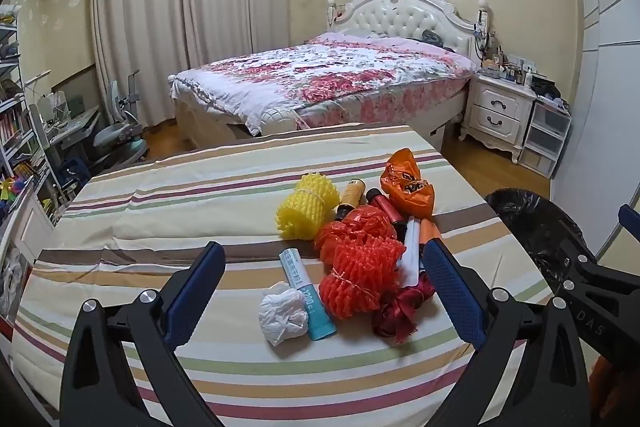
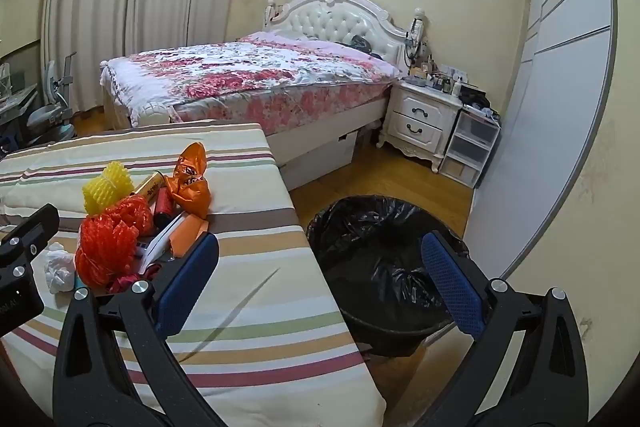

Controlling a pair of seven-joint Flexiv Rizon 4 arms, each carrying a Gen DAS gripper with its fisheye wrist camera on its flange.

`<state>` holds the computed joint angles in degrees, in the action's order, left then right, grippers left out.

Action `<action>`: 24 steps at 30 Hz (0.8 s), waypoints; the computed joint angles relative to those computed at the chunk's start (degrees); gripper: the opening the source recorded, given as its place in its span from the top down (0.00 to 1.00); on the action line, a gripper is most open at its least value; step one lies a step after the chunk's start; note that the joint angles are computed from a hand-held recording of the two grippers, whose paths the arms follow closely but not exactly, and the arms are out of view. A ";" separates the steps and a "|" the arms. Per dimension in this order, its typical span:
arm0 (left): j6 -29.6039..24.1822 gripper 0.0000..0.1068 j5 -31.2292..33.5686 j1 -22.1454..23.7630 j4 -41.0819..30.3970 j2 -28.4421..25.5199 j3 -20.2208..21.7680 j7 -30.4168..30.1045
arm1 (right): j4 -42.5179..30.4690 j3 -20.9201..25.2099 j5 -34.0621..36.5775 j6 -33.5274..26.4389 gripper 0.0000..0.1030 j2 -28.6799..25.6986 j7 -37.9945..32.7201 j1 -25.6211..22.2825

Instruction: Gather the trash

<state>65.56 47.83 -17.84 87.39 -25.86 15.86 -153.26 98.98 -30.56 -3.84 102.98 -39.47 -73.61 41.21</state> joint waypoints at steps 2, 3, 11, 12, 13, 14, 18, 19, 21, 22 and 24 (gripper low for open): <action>-0.74 0.10 0.55 -0.41 -0.25 0.08 0.25 -0.15 | 0.09 -0.17 0.19 0.22 0.04 -0.01 0.02 0.17; -0.73 0.10 0.59 -0.31 -0.22 0.15 0.14 -0.15 | 0.18 -0.31 0.35 0.38 0.04 -0.01 0.01 0.32; -0.60 0.10 1.27 -0.12 -0.13 -0.02 -0.02 -0.89 | -0.65 0.90 -0.03 -0.29 0.04 -0.34 0.37 -1.07; -0.53 0.10 1.31 -0.07 -0.14 -0.07 -0.06 -0.90 | -0.61 0.89 -0.13 -0.24 0.04 -0.33 0.38 -1.12; -0.64 0.10 1.32 -0.18 -0.12 -0.06 -0.08 -1.02 | -0.48 1.06 -0.23 -0.19 0.04 -0.18 0.35 -1.31; -0.70 0.10 1.34 -0.18 -0.12 -0.09 -0.10 -1.05 | -0.28 1.32 -0.34 -0.23 0.04 0.09 0.30 -1.53; -0.43 0.10 1.20 0.03 -0.02 -0.12 -0.18 -1.06 | -0.30 0.99 -0.35 -0.25 0.04 -0.05 0.42 -1.28; -0.43 0.10 1.13 0.06 -0.02 -0.12 -0.20 -1.01 | -0.30 1.07 -0.42 -0.26 0.04 -0.04 0.41 -1.38; -0.43 0.10 1.12 0.03 0.02 -0.12 -0.16 -1.00 | -0.28 0.74 -0.32 -0.18 0.04 -0.20 0.54 -1.08; -0.45 0.10 1.10 0.03 -0.02 -0.12 -0.16 -0.97 | -0.30 0.67 -0.29 -0.20 0.04 -0.26 0.57 -1.00; -0.39 0.10 1.09 0.04 0.03 -0.13 -0.14 -1.00 | -0.31 0.71 -0.34 -0.24 0.04 -0.25 0.56 -1.06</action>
<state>65.16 48.92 -17.80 87.42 -25.98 15.72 -154.25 98.67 -29.85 -4.18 102.74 -39.71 -73.05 40.15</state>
